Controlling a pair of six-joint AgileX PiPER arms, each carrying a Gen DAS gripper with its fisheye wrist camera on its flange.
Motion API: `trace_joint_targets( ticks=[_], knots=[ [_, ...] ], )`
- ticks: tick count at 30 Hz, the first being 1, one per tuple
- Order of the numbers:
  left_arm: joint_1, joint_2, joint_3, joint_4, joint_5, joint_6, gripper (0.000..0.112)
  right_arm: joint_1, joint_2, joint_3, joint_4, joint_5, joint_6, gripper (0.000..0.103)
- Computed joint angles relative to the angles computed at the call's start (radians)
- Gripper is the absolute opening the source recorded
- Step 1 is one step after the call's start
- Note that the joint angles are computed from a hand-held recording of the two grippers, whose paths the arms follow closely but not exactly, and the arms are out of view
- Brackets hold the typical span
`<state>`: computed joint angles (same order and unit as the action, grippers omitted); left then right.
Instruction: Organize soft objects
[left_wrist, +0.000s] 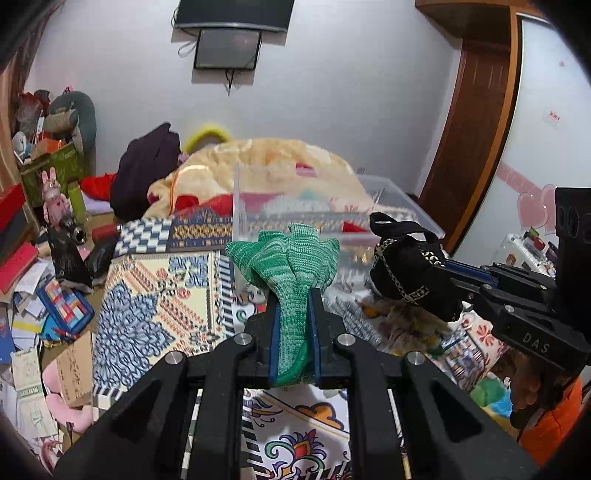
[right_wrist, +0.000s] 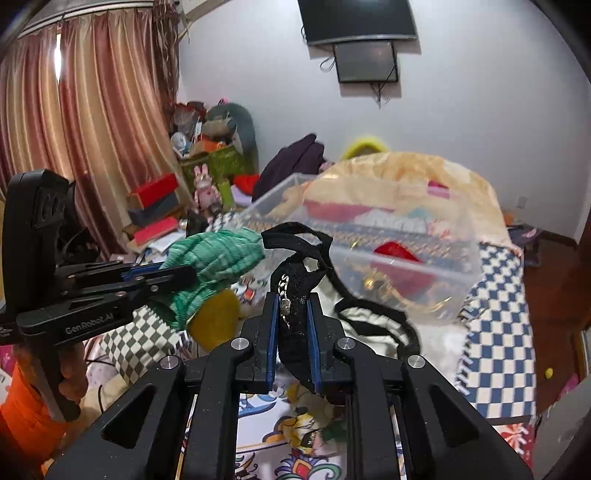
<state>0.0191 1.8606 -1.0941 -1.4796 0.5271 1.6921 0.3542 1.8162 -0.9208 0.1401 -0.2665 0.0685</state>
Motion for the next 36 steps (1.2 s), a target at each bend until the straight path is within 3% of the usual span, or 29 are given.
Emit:
trace_joint_targets(
  ticks=[14, 24, 29, 36],
  knots=[
    [0.005, -0.058, -0.045, -0.079, 0.037, 0.038, 0.013, -0.001, -0.145, 0.057, 0.238, -0.099, -0.252, 0.013],
    [-0.032, -0.007, -0.173, -0.060, -0.010, -0.020, 0.013, -0.037, -0.116, -0.036, 0.275, -0.121, -0.326, 0.013],
    [-0.083, 0.059, -0.277, 0.036, -0.069, -0.124, 0.013, -0.051, -0.051, -0.119, 0.318, -0.093, -0.386, 0.013],
    [-0.152, 0.198, -0.481, 0.320, -0.098, -0.434, 0.013, -0.082, 0.057, -0.236, 0.275, -0.017, -0.342, 0.013]
  ],
)
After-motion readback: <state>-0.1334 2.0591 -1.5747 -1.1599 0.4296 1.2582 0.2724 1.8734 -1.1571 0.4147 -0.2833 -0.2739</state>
